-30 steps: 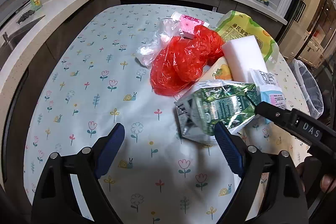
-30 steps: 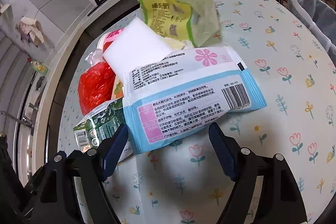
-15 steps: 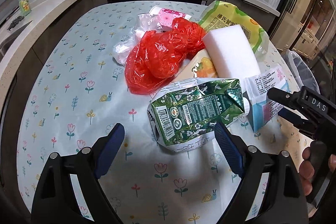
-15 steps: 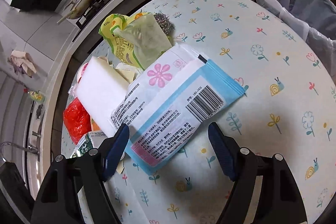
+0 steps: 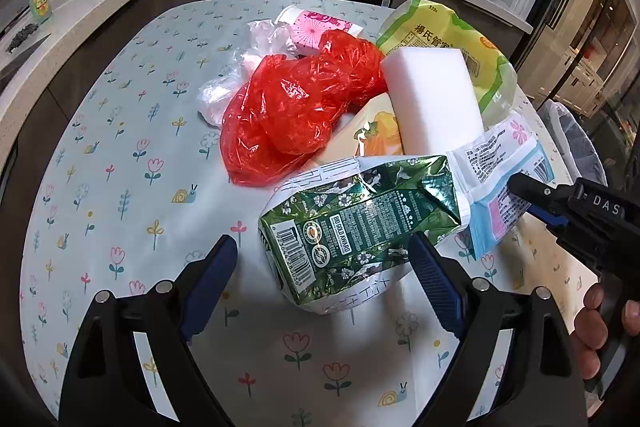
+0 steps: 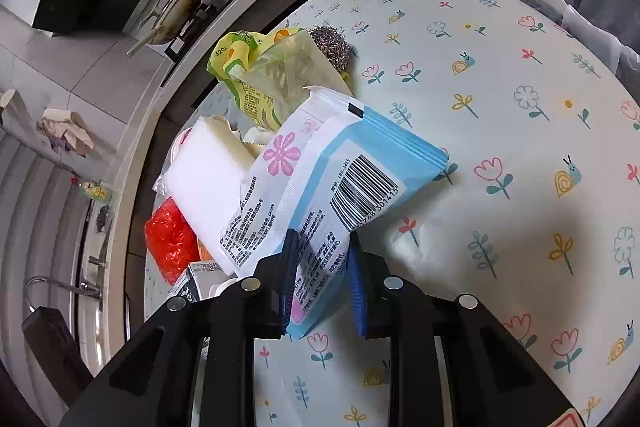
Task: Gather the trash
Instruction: 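Grasp the blue wet-wipe pack with the right tool while the left grasps the green carton, then carry both items over the bin and open both tools to drop them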
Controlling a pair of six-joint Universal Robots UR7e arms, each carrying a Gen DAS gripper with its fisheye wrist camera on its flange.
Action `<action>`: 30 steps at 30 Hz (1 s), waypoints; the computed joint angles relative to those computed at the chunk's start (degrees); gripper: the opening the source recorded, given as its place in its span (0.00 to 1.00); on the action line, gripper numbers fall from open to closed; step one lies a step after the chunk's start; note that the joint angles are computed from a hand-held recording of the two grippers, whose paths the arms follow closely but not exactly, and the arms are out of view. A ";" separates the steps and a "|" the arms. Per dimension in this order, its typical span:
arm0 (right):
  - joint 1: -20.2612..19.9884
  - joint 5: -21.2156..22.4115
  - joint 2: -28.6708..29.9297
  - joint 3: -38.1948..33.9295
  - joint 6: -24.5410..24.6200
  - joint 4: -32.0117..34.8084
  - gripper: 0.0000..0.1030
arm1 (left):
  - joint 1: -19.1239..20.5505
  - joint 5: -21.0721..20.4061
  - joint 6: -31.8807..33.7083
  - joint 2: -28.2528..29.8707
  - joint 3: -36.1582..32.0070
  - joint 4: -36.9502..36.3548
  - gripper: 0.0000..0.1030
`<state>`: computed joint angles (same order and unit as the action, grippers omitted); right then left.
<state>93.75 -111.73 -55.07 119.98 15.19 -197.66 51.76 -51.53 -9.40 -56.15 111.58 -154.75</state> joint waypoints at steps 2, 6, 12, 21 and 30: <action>0.41 -0.76 -0.28 0.39 -0.94 -0.60 0.15 | 0.12 -0.10 -0.09 0.16 -0.17 -0.10 0.81; 1.35 -2.25 -1.18 1.48 -2.75 -1.72 0.12 | 1.14 -1.59 -1.64 -0.46 -0.44 0.31 0.80; 2.44 -3.37 -2.65 3.12 -3.99 -3.27 0.12 | 2.01 -2.66 -1.61 -1.83 0.36 -0.63 0.68; 3.40 -4.39 -4.96 5.31 -4.75 -5.55 0.12 | 2.78 -6.04 -0.86 -1.91 -0.10 0.63 0.27; 4.12 -5.82 -6.41 6.50 -5.36 -7.18 0.12 | -0.06 -5.92 0.83 -3.47 1.96 -1.36 0.22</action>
<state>97.86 -117.55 -61.49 126.48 9.83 -204.84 51.71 -57.46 -8.57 -59.62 113.54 -156.11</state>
